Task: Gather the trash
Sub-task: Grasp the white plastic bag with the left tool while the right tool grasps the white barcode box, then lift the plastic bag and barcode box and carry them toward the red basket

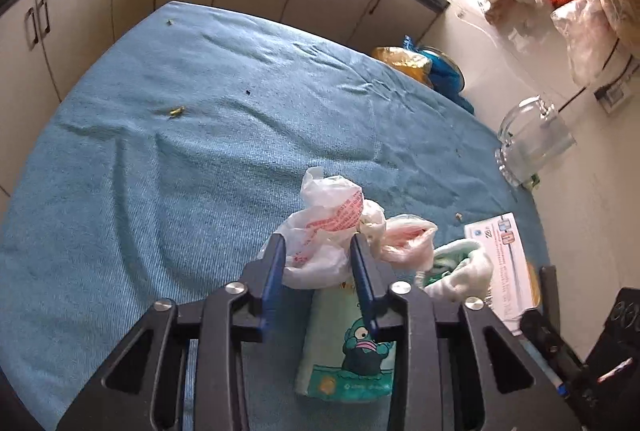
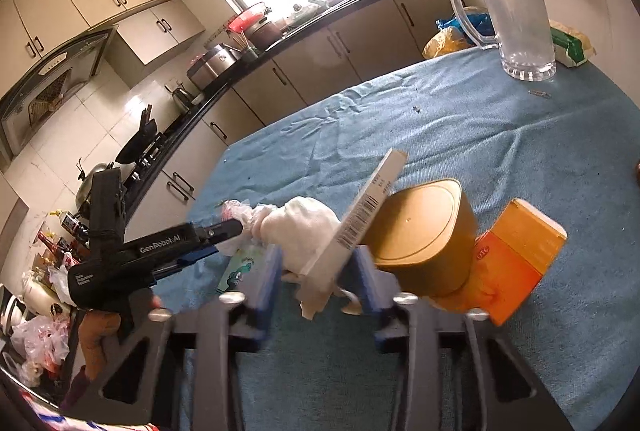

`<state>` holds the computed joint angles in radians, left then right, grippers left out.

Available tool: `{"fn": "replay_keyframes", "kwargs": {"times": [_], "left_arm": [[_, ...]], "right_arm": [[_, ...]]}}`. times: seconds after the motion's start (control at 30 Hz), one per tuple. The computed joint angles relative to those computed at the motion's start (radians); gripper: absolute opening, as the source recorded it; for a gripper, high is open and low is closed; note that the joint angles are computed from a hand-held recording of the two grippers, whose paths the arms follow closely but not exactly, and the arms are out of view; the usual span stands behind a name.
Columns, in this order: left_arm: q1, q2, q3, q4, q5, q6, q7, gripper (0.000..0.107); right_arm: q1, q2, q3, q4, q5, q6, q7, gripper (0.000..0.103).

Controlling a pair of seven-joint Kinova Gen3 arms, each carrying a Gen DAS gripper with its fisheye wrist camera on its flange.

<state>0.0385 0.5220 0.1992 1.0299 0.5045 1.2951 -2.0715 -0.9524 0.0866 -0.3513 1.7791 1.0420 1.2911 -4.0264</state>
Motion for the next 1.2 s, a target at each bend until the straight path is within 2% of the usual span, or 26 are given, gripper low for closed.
{"fn": "replay_keyframes", "kwargs": {"times": [0.07,0.1,0.4,0.57,0.77,0.93,1.2], "left_arm": [[-0.012,-0.014,0.003,0.016,0.014,-0.001,-0.005,0.018],[-0.016,-0.024,0.003,0.023,0.017,0.005,-0.006,0.007],[-0.069,-0.172,-0.018,0.165,0.07,-0.034,-0.107,0.007],[-0.122,-0.279,-0.054,0.256,0.127,-0.035,-0.209,0.007],[-0.202,-0.379,-0.133,0.334,0.218,0.047,-0.313,0.007],[-0.277,-0.44,-0.211,0.378,0.291,0.147,-0.39,0.007],[-0.39,-0.464,-0.312,0.397,0.368,0.324,-0.433,0.007]], "right_arm": [[0.001,-0.006,0.0,0.018,0.01,-0.018,-0.024,0.027],[0.001,-0.01,-0.002,0.028,0.017,-0.024,-0.037,0.026],[-0.022,-0.009,-0.027,0.018,0.035,0.022,-0.053,0.022],[-0.065,0.005,-0.04,-0.037,0.04,0.094,-0.026,0.022],[-0.145,0.032,-0.052,-0.104,0.06,0.193,-0.01,0.022],[-0.215,0.063,-0.049,-0.153,0.074,0.25,-0.008,0.022],[-0.316,0.108,-0.032,-0.204,0.086,0.306,-0.036,0.022]]}}
